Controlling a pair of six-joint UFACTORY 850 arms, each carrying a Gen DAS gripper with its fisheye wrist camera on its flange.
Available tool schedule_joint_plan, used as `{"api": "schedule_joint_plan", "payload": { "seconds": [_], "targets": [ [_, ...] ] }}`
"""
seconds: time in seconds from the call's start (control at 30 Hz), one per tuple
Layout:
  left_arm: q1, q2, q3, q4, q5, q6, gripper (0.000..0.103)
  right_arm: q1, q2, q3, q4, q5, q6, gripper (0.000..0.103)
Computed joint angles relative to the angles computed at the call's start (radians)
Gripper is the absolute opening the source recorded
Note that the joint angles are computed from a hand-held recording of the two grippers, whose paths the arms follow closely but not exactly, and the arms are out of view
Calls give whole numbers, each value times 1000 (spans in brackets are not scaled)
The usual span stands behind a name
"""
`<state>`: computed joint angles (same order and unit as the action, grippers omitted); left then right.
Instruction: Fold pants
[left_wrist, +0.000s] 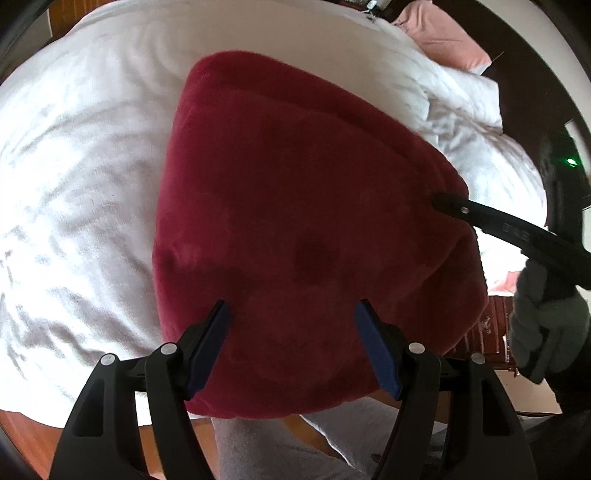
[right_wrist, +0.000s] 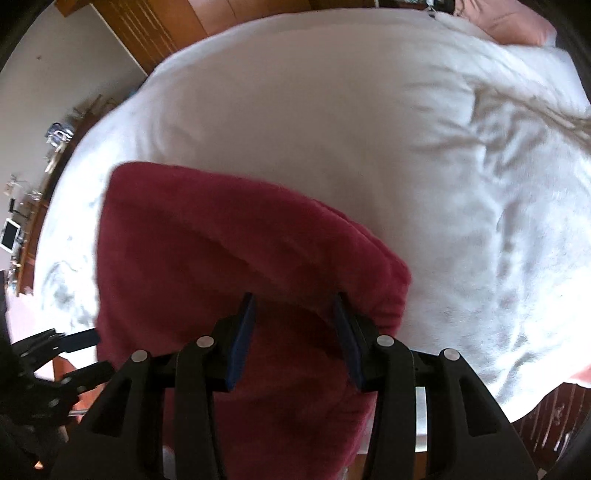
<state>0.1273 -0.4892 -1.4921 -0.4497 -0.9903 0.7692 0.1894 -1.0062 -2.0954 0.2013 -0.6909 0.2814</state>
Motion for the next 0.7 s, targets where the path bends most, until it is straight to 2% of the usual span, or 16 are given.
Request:
{"api": "schedule_joint_plan", "payload": {
  "seconds": [0.27,0.4,0.7],
  "targets": [
    [-29,15,18,28,42,-19,71,-32,-42,6,109,19,-77,44],
    [-49,24,34,48,66,-22,71,-33,-29,57,122,61,-150,44],
    [-81,52,75,111,123,-50,72,-30,-6,132,146,134,-198,44]
  ]
}}
